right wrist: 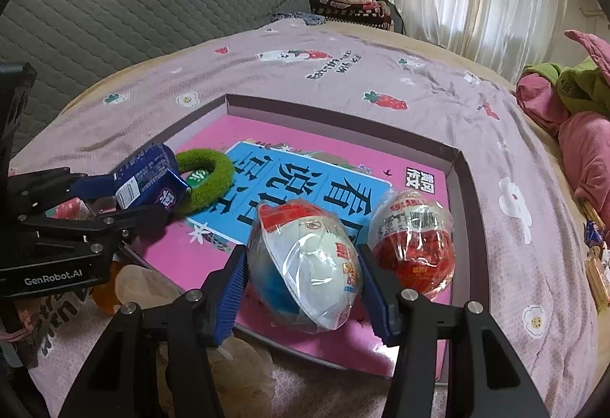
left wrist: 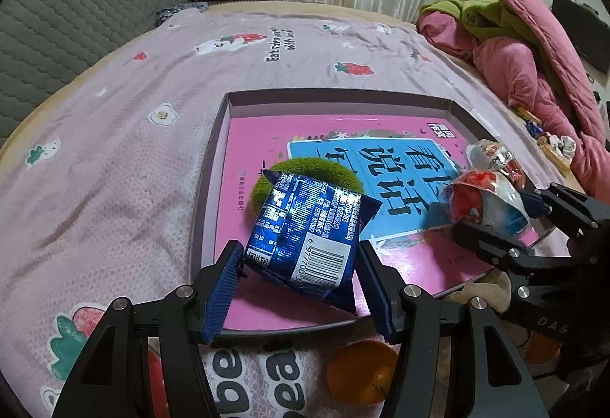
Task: Organize objects
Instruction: 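Lower the packet onto the book with the left tool while the right tool lowers the egg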
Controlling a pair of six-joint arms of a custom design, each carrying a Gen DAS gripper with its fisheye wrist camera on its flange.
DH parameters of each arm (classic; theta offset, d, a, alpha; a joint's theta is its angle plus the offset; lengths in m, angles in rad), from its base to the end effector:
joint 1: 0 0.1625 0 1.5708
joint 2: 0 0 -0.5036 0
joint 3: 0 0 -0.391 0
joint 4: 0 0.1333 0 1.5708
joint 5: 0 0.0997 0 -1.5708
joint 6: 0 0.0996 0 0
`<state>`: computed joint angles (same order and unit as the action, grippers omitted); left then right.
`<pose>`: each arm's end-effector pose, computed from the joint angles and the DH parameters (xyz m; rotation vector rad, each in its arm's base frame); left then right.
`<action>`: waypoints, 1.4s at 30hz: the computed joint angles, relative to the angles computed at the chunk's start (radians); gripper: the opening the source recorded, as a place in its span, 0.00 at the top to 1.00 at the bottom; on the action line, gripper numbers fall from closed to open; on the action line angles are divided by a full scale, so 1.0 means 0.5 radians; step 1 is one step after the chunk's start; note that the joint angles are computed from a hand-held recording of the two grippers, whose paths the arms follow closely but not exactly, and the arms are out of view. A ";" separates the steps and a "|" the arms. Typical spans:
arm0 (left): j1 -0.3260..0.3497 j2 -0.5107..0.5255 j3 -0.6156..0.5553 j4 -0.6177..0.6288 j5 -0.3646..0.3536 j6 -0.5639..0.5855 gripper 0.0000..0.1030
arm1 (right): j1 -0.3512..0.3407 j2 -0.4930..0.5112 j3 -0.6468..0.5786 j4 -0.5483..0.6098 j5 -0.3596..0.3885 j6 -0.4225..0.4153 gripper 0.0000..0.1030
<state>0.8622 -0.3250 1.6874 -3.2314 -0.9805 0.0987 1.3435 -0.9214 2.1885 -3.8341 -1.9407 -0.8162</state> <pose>-0.2977 -0.6374 -0.1090 0.9123 2.4383 -0.6100 -0.0300 -0.5613 0.2237 0.4264 -2.1813 0.8363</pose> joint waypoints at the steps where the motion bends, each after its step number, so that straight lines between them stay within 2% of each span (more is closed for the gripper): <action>1: 0.001 0.004 -0.007 0.003 -0.004 0.002 0.40 | 0.000 0.004 -0.002 -0.004 -0.004 -0.003 0.46; 11: 0.004 0.037 -0.057 0.018 -0.013 0.006 0.40 | -0.003 0.012 -0.031 -0.028 -0.059 0.020 0.46; 23: 0.001 0.049 -0.093 0.053 -0.017 -0.004 0.40 | -0.015 0.001 -0.068 0.050 -0.097 0.062 0.46; 42: 0.030 0.058 -0.185 0.175 -0.033 -0.038 0.40 | -0.007 -0.005 -0.071 0.077 -0.118 0.062 0.46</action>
<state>0.8771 -0.2960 1.5951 -3.1441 -0.9968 0.0797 1.3399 -0.9237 2.1529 -3.7954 -1.9994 -0.7851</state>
